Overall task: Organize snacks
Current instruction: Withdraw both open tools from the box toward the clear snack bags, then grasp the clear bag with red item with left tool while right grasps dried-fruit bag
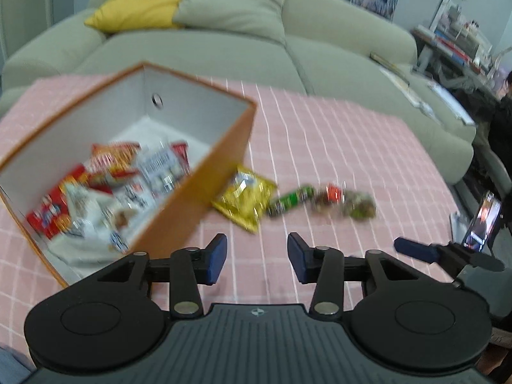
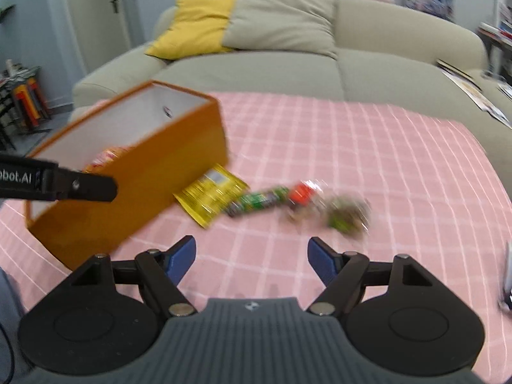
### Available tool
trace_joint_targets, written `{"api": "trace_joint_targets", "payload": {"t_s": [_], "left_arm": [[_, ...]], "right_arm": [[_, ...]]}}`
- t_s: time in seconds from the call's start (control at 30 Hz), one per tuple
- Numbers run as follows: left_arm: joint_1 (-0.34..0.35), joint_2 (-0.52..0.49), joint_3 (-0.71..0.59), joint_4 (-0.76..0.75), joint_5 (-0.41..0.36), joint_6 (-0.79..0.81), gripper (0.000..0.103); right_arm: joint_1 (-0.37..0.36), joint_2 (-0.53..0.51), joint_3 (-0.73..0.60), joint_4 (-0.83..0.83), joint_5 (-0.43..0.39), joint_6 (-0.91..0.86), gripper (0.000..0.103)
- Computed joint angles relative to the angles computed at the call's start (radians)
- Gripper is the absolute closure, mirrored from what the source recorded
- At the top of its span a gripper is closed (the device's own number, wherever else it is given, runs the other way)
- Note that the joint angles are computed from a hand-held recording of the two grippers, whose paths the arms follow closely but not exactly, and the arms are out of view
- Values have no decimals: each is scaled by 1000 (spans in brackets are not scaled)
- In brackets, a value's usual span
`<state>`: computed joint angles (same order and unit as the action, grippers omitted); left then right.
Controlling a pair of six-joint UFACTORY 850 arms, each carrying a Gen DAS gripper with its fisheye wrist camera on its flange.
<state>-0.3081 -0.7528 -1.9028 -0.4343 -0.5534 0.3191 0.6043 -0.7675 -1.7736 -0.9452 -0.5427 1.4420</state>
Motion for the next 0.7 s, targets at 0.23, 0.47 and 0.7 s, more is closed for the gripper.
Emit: {"api": "trace_joint_targets", "payload": {"t_s": [0.23,0.47,0.7], "left_arm": [[-22,-47,-58,-2,-28,60,53],[-41,-152,-222,3,-104,47,53],[-74,-406,-640,152,-311,-135,53]], "right_arm": [[-21,7,33,-44,-25,61,30],[-61,-12,8,-57,-29,80,37],[-120,-55,-58,4,-21,60,43]]}}
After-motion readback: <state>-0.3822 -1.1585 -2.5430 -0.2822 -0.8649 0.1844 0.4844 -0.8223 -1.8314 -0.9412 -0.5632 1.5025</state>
